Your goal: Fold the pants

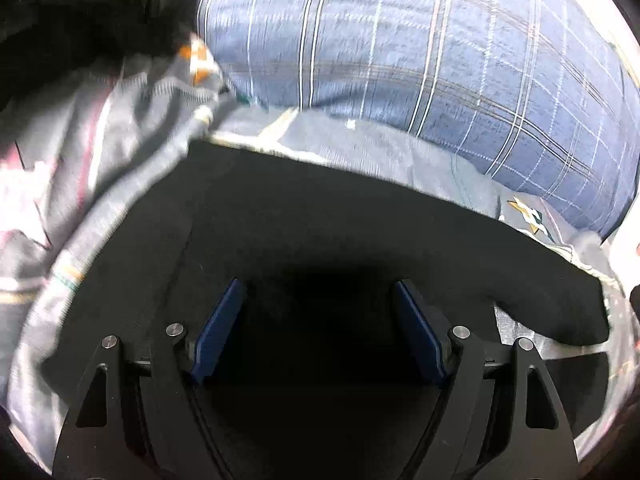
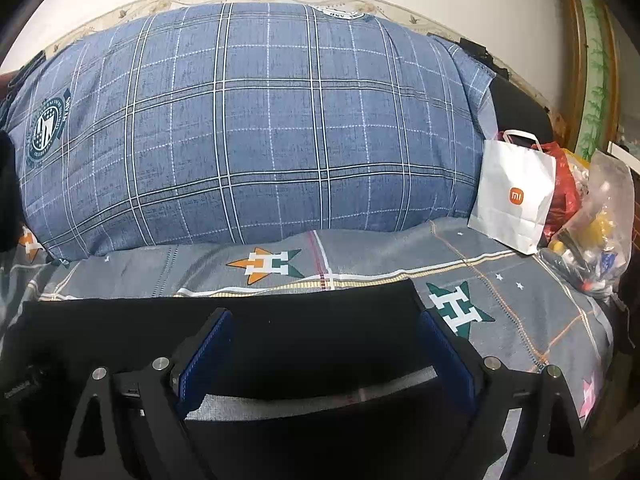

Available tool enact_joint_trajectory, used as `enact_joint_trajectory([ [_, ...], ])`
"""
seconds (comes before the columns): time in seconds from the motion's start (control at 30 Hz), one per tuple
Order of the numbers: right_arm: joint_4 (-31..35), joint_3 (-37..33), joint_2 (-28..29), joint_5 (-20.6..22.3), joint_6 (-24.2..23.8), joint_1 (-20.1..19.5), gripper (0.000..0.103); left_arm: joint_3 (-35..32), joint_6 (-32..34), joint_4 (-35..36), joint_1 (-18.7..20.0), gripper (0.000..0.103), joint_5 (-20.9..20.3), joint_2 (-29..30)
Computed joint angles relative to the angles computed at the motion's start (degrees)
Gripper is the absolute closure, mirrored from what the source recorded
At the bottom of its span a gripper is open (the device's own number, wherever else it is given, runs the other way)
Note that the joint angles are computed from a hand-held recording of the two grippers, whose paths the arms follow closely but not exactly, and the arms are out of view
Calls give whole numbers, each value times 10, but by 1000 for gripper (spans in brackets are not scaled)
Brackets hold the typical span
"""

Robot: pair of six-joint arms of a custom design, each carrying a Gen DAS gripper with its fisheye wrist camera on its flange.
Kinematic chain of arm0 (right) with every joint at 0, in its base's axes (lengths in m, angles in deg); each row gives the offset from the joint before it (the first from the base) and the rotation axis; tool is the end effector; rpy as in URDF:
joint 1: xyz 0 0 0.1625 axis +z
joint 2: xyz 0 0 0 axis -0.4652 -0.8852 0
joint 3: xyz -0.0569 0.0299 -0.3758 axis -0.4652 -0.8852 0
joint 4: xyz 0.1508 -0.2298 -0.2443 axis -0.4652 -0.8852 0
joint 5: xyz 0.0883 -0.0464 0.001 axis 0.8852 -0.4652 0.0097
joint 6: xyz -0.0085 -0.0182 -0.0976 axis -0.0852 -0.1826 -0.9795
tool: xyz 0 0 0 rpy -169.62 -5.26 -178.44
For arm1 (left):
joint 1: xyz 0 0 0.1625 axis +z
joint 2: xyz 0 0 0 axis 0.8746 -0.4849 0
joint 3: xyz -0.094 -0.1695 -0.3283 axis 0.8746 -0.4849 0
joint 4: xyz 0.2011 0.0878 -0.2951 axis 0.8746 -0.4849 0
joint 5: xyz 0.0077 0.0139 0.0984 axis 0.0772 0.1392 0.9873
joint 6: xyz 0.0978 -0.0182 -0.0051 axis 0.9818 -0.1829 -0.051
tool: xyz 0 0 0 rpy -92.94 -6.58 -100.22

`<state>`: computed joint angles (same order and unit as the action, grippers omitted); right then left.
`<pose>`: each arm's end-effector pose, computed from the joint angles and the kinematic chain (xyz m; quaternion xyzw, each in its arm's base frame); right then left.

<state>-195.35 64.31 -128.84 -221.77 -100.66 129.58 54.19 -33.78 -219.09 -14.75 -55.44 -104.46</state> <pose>0.1439 -0.4260 0.2132 0.0460 -0.7437 0.4671 0.4760 -0.1866 -0.5030 0.0653 0.0607 0.8901 -0.3259 0.3128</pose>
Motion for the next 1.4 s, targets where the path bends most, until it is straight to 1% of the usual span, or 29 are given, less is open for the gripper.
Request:
enact_joint_trajectory([
  [0.03,0,0,1,0,1,0,11,2,11,-8,-11,25,25,5],
  [0.07,1,0,2,1,2,0,11,3,21,-16,-16,25,37,9],
  [0.13,7,3,2,7,9,-1,11,4,45,-34,-26,25,57,16],
  [0.2,7,1,8,9,4,-1,11,3,59,-43,-31,25,67,21],
  [0.3,7,-5,19,10,-8,1,11,9,74,-65,-35,25,67,21],
  [0.5,-3,-10,32,15,-29,5,11,13,74,-75,-37,25,58,18],
  [0.67,0,-7,30,18,-27,3,11,15,71,-78,-40,25,50,18],
  [0.93,-2,-7,33,18,-31,4,11,14,72,-78,-35,25,27,16],
  [1.03,-2,-7,33,18,-31,4,11,13,66,-70,-33,25,20,14],
  [1.13,-1,-6,33,19,-30,4,11,9,58,-55,-27,25,3,11],
  [1.27,3,-7,35,18,-31,4,11,1,47,-21,-15,25,-30,8],
  [1.33,2,-7,36,17,-32,5,11,-1,47,-20,-9,25,-53,6],
  [1.4,2,-8,37,17,-34,5,11,1,53,-35,-1,25,-83,4],
])
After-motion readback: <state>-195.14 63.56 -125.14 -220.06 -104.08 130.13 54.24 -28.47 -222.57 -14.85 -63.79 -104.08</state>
